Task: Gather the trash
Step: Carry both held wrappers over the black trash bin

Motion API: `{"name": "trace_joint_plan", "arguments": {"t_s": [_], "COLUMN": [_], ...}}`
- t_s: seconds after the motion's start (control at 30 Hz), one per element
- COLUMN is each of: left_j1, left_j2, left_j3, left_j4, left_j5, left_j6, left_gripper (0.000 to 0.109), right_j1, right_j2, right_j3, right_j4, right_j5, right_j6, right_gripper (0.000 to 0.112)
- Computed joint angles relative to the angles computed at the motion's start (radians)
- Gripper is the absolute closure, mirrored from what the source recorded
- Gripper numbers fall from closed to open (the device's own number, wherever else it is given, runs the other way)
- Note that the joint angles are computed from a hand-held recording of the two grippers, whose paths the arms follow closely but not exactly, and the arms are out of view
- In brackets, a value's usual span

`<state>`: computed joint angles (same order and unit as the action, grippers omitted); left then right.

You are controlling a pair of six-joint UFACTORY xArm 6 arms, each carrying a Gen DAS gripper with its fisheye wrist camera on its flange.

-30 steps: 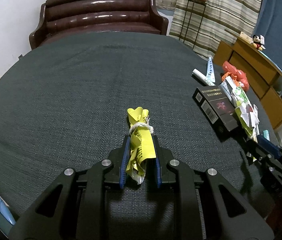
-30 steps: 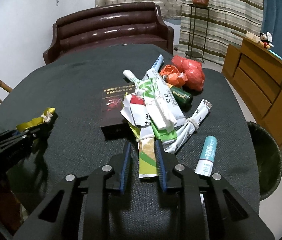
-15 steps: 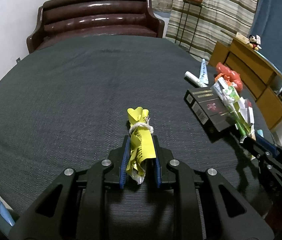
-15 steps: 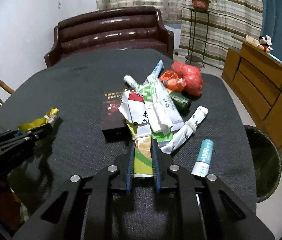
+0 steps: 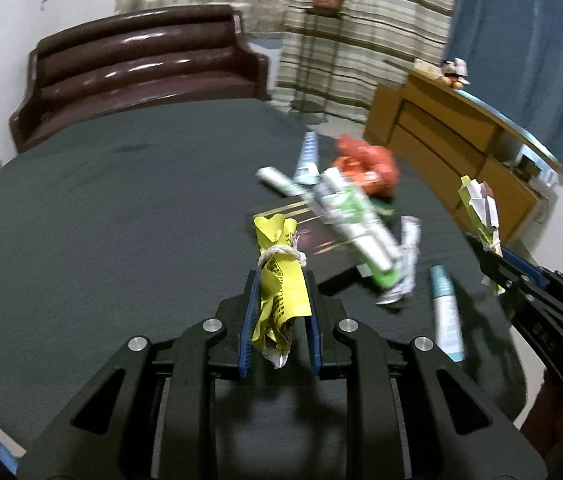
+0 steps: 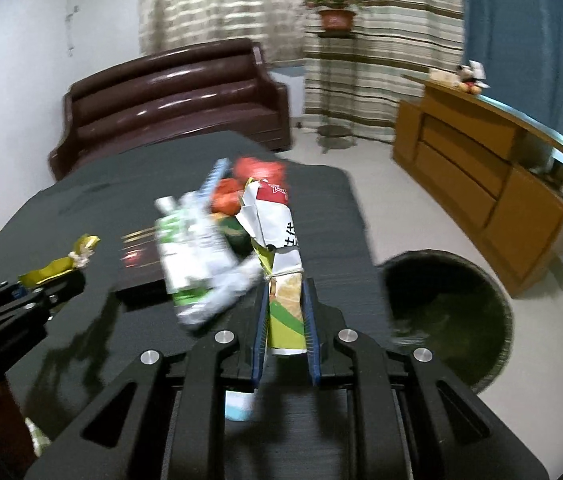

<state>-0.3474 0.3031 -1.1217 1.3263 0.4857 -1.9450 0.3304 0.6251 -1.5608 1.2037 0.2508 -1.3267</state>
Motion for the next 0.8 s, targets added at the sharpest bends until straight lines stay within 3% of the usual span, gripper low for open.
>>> {"name": "trace_joint_plan", "arguments": {"t_s": [0.27, 0.53, 0.8], "left_j1": [-0.042, -0.08, -0.113], "left_j2": [0.156, 0.337, 0.608], "left_j3": [-0.232, -0.486, -0.862], "left_j4": [-0.048, -0.166, -0.411], "left_j5": [-0.021, -0.021, 0.046], "left_j6": [0.129, 0.317, 0.623], "left_gripper": [0.088, 0.088, 0.088], "right_j1": [-0.085, -0.147, -0.191], "right_j2": [0.118, 0.232, 0.314], "right_j3": [-0.143, -0.279, -0.382], "right_j4": [-0.173, -0.344, -0.437], "right_j5": [-0.047, -0.035, 0.003], "right_j6": [0.204, 0.402, 0.524], "right_gripper": [0.095, 0.095, 0.095]}}
